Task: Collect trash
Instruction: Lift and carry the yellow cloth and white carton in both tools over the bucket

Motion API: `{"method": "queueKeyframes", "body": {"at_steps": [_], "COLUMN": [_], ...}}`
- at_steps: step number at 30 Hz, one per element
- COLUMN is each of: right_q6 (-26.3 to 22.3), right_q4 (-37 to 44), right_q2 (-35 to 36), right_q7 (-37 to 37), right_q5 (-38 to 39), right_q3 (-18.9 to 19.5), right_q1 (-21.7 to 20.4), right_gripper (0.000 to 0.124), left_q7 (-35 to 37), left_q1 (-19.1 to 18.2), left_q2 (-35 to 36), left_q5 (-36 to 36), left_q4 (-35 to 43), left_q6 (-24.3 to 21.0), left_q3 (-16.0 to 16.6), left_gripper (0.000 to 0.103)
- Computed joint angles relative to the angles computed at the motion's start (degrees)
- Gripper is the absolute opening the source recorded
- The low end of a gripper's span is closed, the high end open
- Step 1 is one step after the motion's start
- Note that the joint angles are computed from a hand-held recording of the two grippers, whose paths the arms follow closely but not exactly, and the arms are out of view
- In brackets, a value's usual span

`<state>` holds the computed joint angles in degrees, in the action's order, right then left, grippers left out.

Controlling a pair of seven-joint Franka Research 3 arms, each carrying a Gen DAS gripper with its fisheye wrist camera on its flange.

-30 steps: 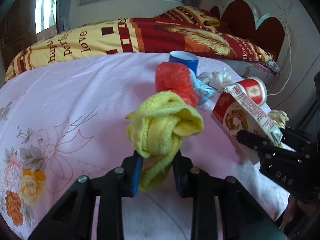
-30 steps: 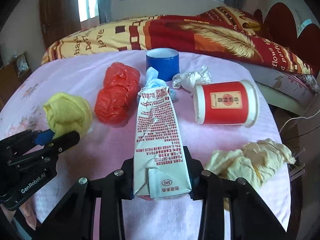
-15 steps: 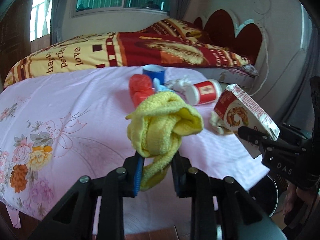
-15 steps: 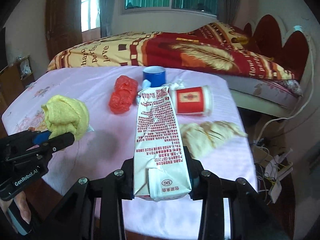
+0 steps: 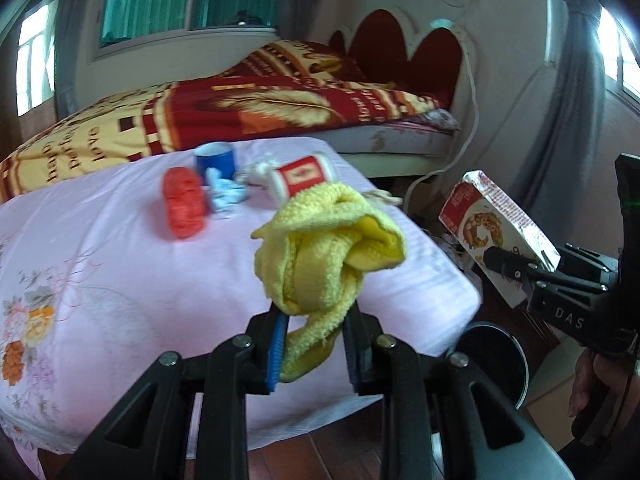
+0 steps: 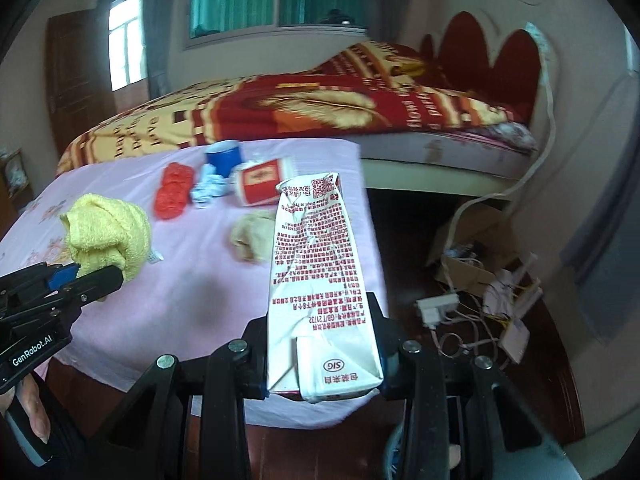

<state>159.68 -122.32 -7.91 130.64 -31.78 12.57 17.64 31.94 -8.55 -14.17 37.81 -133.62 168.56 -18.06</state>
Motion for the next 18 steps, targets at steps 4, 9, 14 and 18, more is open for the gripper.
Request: {"method": "queueKeyframes", "body": {"at_steps": [4,9,14,18], "right_q6": [-0.49,-0.69,-0.81,-1.09], "right_q4": [-4.21,-9.33,-13.79,-16.71], "right_q2": [-4.20,-9.00,-13.37,-16.47], "right_q7": [1.02,0.80,-0.48,-1.65], "right_q5": [0.09,1.99,4.82,6.97], "right_q3": [-0.37,0.31,0.99,1.87], "right_q1": [-1.84,-5.42,-8.82,-11.30], "right_gripper": [0.039,0.039,0.039,0.039], "left_q7": [0.71,1.18,1.79,3.16], "left_q1": [-1.64,-4.25,-6.92,-9.17], "left_q2": [2.84,6.14,8.51,10.52], "left_q5": [0.03,1.01,1.27,0.25], "left_q4": [2.81,6.14,8.28,9.79], "left_q6": [0.41,0.16,0.09,-0.07], "left_q3": [-0.89,-1.34,-1.02,-0.75], "left_gripper": [0.027,0.027,0.027,0.027]}}
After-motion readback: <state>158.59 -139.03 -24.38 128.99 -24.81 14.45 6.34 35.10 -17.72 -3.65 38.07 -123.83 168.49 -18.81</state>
